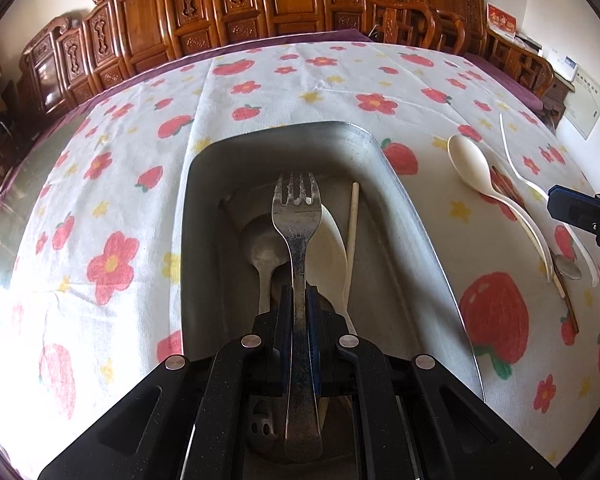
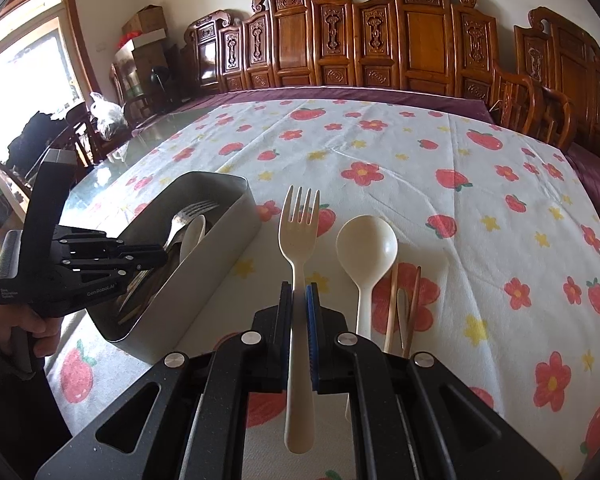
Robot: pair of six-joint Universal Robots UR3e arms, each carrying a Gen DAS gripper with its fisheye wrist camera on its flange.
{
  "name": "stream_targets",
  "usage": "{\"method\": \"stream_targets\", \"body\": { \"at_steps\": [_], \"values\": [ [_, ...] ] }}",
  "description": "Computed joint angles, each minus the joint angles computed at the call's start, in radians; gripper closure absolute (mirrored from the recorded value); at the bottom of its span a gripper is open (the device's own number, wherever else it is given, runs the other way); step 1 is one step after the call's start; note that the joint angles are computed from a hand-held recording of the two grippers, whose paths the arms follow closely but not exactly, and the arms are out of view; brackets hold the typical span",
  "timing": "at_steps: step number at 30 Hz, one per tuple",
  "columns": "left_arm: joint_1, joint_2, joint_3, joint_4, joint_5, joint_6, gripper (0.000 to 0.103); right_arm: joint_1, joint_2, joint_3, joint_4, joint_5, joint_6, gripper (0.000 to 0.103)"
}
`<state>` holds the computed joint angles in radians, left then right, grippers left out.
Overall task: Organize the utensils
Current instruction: 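Carry the metal fork into the tray and open the left gripper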
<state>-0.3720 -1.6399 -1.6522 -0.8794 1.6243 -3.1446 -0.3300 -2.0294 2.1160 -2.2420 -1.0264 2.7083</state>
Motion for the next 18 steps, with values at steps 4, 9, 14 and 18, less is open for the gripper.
{"method": "stream_targets", "body": {
  "at_steps": [4,9,14,18],
  "values": [
    [-0.003,-0.003,-0.003,0.004,0.005,-0.001,0.096,-0.002,-0.001,0.0,0.002,0.0,-0.003,0.094],
    [-0.008,-0.012,0.005,-0.003,0.007,-0.002,0.096,0.003,0.006,0.0,-0.007,-0.008,0.006,0.094],
    [-0.013,-0.01,0.0,0.007,0.012,-0.004,0.096,0.012,0.008,0.008,-0.018,-0.016,0.011,0.094],
    [-0.022,-0.005,-0.003,0.018,0.022,-0.002,0.096,0.016,0.007,0.011,-0.022,-0.019,0.014,0.094]
  ]
}}
